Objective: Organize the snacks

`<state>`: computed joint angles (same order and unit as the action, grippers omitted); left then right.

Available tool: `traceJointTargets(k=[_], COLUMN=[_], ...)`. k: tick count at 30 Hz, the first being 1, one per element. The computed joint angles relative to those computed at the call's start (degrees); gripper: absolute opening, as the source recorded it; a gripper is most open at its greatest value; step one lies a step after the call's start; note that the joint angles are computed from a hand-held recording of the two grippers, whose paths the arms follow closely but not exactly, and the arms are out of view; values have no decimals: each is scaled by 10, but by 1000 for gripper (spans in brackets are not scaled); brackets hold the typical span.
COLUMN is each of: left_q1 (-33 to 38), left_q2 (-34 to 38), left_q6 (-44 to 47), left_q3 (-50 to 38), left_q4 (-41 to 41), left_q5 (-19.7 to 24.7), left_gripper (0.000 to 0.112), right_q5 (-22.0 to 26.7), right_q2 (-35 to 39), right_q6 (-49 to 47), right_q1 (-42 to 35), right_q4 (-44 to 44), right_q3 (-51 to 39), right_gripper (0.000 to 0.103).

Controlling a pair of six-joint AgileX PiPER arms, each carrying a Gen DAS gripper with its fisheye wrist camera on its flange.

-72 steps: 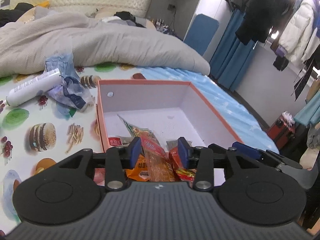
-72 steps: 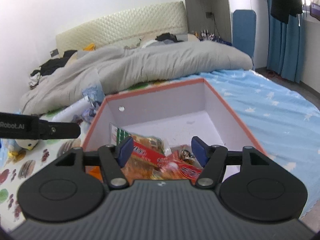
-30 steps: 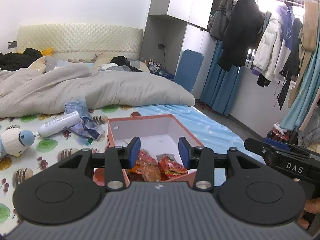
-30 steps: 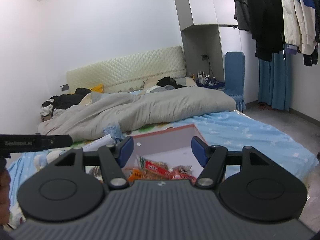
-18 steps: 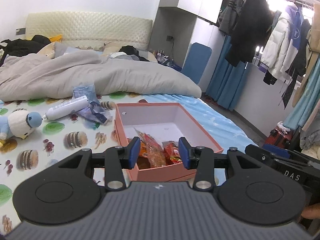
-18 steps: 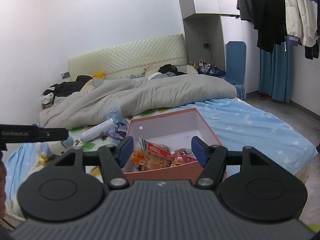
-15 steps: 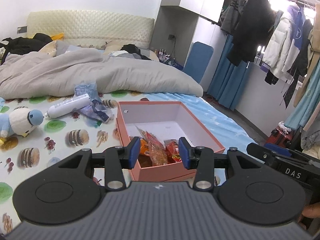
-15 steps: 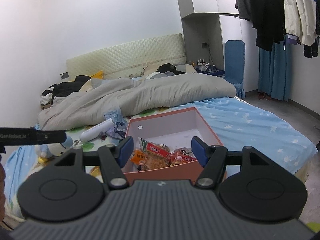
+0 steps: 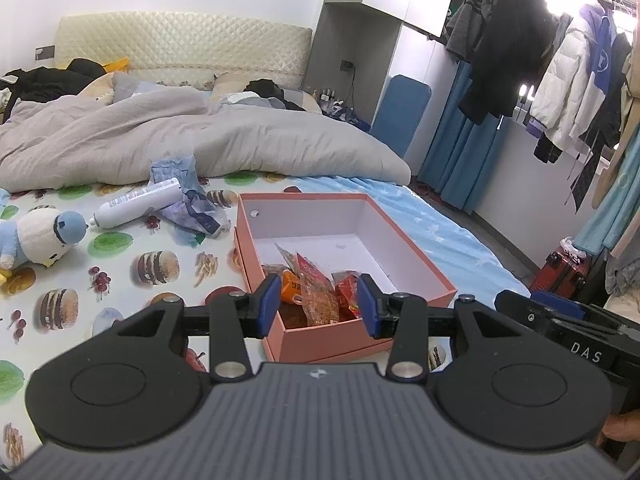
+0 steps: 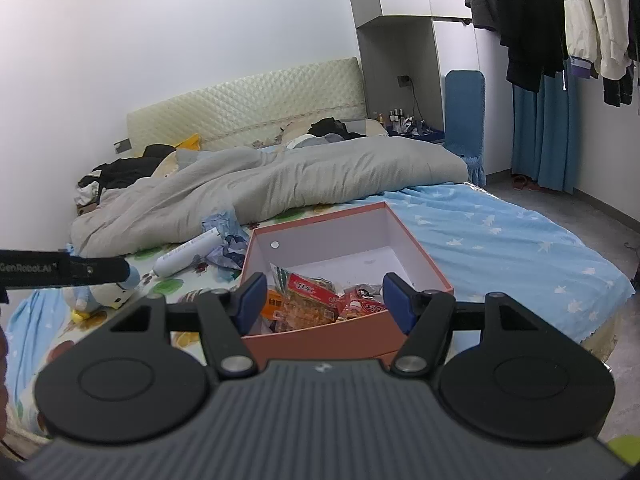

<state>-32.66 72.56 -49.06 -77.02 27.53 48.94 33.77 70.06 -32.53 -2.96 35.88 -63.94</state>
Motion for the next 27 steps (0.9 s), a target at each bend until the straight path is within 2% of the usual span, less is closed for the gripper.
traceJointTargets(k=[15, 21, 22, 23, 25, 26, 27], left_q1=[-6, -10, -11, -12, -22, -26, -26], left_q2=[6, 5, 7, 13, 20, 20, 19], left_q6=[-4, -11, -11, -11, -29, -45, -51], left_q3=[-3, -4, -8, -15, -20, -18, -16], left_q4=[8, 10, 11, 13, 35, 50, 53], left_q5=[-3, 0, 5, 15, 30, 31, 29], left_gripper=[48, 48, 52, 69, 89, 95, 97], right_q5=[-4, -19, -23, -25, -26, -26, -26], right_q2=[-4, -8, -10, -11, -12, -11, -11], right_q6=[17, 44, 44, 44, 44, 43, 43], right_q1=[-1, 14, 15, 13, 11, 10, 10], right_q4=[-8, -41, -40, -35, -34, -35, -36], right_q3=[5, 8, 10, 12, 12, 12, 12], right_gripper=[66, 66, 66, 66, 66, 66, 66])
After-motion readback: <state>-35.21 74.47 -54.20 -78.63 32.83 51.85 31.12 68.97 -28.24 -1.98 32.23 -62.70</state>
